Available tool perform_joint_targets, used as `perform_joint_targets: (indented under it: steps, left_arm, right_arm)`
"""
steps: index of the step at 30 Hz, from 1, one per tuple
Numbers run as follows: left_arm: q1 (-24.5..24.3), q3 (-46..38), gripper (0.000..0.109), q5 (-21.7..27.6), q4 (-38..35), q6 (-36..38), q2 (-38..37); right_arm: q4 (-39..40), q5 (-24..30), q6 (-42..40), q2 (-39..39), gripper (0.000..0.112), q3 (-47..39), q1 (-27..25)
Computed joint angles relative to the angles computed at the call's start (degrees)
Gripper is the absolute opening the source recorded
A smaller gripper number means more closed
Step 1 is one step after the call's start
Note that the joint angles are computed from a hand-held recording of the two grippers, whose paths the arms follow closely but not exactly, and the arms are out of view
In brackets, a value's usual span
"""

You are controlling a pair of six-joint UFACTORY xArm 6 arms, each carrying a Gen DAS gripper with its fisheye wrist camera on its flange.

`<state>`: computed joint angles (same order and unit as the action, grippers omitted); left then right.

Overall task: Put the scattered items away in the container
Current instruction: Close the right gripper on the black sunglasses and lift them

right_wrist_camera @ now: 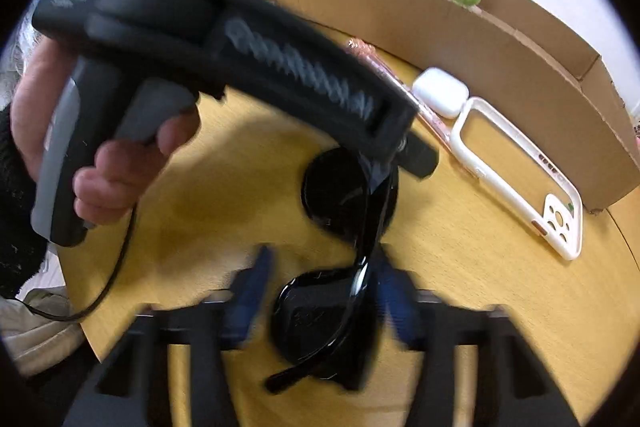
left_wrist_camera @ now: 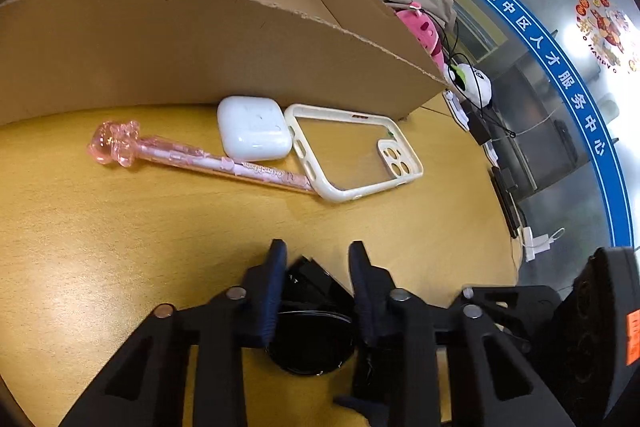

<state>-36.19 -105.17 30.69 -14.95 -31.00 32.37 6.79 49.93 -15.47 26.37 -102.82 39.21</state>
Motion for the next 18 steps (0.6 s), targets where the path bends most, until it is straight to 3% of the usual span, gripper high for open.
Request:
perform_joint_targets:
  steps: [4, 6, 8, 11, 13, 16, 18]
  left_arm:
    - [0.2, 1.4, 0.032, -1.3, -2.3, -0.2, -0.6]
    - [0.4, 3.0, 0.038, -2.0, -2.0, -2.0, -1.8]
    - [0.6, 5.1, 0.056, -2.8, 0.0, -5.0, -3.5]
    - [0.4, 8.6, 0.057, -4.1, 4.1, -8.7, -6.7]
    - [0.2, 11.7, 0.061, -6.1, 4.1, -9.4, -9.0]
    - [-0.1, 15.4, 0.070, -8.0, 1.0, -8.8, -11.1]
    - [-0.3, 16.9, 0.070, -8.1, -1.6, -7.9, -11.7]
  right_arm:
    - [4.1, 0.4, 0.1, 0.2, 0.020, -0.4, -1.4]
    - [6.5, 0.7, 0.1, 0.4, 0.019, -0.8, -2.1]
    - [7.0, 0.4, 0.4, 0.4, 0.019, -0.6, -2.3]
    - [9.1, -1.0, 0.8, 0.3, 0.009, -0.3, -3.2]
    - [11.2, -2.5, 0.8, -0.1, 0.009, 0.1, -3.9]
    - [14.2, -4.1, 0.9, -0.3, 0.008, 0.1, -4.8]
    - [14.6, -4.1, 1.5, 0.3, 0.008, -0.6, -5.2]
